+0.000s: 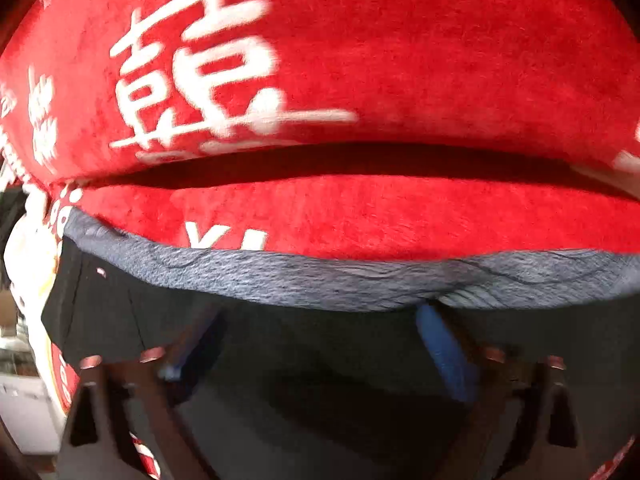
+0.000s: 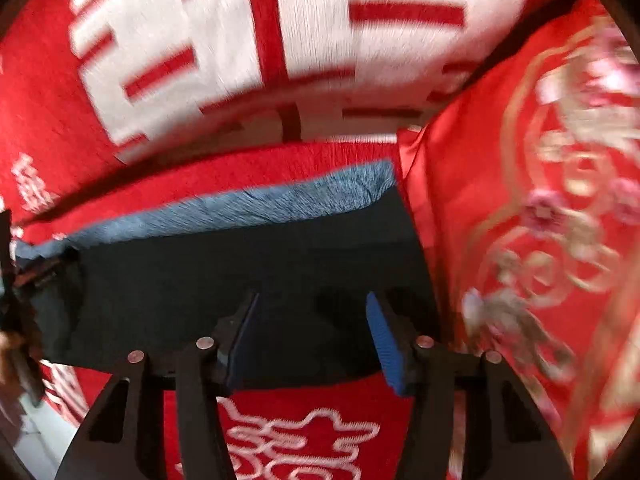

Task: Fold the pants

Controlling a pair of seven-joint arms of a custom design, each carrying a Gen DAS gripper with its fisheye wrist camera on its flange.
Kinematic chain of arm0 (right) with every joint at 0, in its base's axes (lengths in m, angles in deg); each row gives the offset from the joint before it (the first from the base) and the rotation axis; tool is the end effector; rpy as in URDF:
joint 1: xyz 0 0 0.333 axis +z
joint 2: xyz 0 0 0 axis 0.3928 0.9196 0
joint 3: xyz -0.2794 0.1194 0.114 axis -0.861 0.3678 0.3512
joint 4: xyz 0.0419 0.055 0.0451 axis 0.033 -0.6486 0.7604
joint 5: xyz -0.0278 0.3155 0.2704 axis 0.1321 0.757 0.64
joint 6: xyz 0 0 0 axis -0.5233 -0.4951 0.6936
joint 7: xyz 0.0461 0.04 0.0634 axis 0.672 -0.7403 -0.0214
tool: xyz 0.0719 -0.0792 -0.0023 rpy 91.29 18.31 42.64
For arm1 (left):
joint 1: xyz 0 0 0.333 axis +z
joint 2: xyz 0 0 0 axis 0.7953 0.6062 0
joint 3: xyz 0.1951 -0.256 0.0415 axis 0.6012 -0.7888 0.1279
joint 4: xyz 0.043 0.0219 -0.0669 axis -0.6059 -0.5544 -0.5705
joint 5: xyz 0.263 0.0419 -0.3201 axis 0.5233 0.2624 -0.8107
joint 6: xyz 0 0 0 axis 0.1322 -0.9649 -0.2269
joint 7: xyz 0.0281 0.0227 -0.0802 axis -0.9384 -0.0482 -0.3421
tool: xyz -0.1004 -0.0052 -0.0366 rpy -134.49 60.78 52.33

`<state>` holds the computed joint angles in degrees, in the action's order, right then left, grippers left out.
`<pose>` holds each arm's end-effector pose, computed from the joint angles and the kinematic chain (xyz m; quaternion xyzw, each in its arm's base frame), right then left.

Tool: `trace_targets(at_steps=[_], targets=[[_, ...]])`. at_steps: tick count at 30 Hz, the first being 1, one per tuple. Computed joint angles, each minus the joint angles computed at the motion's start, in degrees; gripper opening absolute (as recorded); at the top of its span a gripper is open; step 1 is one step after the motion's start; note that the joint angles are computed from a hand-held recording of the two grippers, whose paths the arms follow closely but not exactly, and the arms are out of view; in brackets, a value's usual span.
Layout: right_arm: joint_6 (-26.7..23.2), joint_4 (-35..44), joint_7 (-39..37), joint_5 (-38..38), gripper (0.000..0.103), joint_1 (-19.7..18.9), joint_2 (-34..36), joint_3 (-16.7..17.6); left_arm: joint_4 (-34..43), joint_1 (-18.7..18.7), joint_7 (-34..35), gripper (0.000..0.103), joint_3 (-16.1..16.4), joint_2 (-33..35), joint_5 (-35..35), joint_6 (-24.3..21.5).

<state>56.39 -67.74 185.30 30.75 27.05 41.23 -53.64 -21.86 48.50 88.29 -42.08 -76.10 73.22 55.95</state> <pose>0.4394 0.0327 0.5317 -0.5329 0.8405 -0.0671 0.0706 0.6199 -0.1139 0.4461 -0.6145 0.7681 -0.0320 0.1770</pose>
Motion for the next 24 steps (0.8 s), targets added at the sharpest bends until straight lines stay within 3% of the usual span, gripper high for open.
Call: trace_targets(at_steps=[2, 3, 7, 12, 15, 18, 21, 23, 24], targets=[[-2.67, -2.13, 0.18, 0.37, 0.056, -0.46, 0.53, -0.57, 0.32, 1.23, 2.96, 0.103, 0.19, -0.4, -5.05, -1.65], [-1.1, -3.78, 0.57, 1.54, 0.056, -0.54, -1.04, -1.1, 0.69, 1.52, 3.45, 0.103, 0.39, -0.7, -5.49, -3.05], [-2.64, -5.34, 2.22, 2.04, 0.058, -0.11, -6.54, 0.31, -1.8, 2.95, 4.88, 0.103, 1.45, -4.76, -2.56, -6.95], [1.99, -9.5, 2.65, 12.33, 0.058, 3.88, -11.55, -1.45, -5.47, 6.27, 6.82, 0.103, 2.91, -10.04, -1.84, -8.42], [9.18, -11.88, 2.4, 22.63, 0.058, 8.94, -11.4, -1.89, -5.88, 8.09, 8.43, 0.103, 3.5, -10.7, -0.83, -8.49], [19.26, -11.98, -0.46, 34.84, 0.058, 16.58, -6.88, -2.04, -4.28, 9.87, 11.62, 0.103, 4.41, -9.32, -1.27, -7.64], [28.72, -7.88, -7.59, 48.11, 0.058, 24.98, 2.48, -2.77, -1.1, 12.17, 16.33, 0.103, 5.91, -5.83, -1.76, -4.92], [34.67, -2.69, -16.41, 61.49, 0.058, 30.82, 11.61, -3.25, 0.52, 13.11, 18.0, 0.103, 6.26, -4.56, -1.84, -4.25], [36.88, -1.15, -18.25, 66.28, 0.058, 32.12, 13.86, -1.58, 1.79, 13.73, 19.02, 0.103, 6.59, -3.15, -2.1, -3.33]])
